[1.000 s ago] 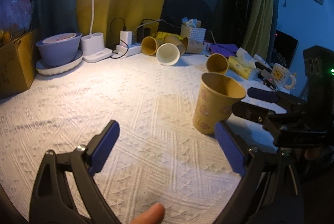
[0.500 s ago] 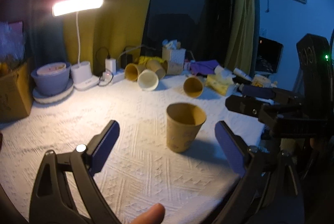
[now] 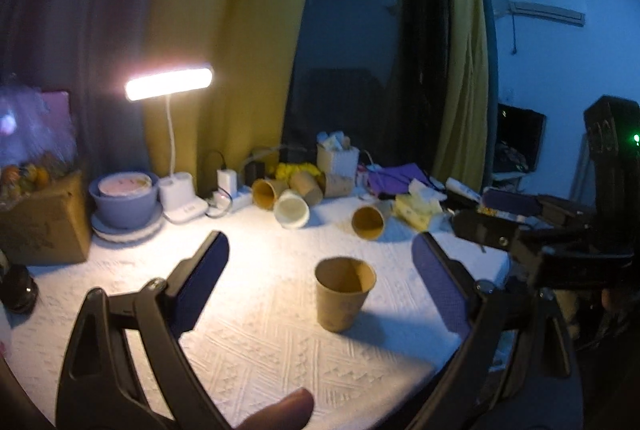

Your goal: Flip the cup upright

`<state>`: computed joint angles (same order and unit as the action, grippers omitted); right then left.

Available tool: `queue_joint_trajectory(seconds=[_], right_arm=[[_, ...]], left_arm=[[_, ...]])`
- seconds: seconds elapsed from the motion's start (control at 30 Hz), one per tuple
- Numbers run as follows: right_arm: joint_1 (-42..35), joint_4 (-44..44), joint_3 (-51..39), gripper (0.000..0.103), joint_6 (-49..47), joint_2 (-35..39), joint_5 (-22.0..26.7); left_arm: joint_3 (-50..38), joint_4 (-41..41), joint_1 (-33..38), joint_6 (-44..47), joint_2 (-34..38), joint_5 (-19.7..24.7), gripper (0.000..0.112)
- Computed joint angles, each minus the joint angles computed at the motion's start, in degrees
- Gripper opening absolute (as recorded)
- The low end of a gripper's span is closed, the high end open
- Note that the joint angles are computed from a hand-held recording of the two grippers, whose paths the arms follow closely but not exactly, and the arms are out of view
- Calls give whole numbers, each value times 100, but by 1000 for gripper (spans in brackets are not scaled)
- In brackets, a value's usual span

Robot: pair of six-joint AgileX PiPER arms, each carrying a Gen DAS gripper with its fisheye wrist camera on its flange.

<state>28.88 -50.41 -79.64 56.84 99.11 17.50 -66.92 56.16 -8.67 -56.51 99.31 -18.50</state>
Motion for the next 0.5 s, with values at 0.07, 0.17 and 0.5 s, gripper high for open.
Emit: queue_joint_trajectory(seconds=[0.07,0.17,0.5], right_arm=[[-13,-287,111,88,308,-115,-21],[-13,-818,264,88,903,-231,5],[-58,-738,304,88,887,-187,-16]], left_arm=[[109,-230,51,191,-91,-100,94],[263,-684,90,601,-205,-186,94],[377,-1420,54,1343,-205,-168,94]])
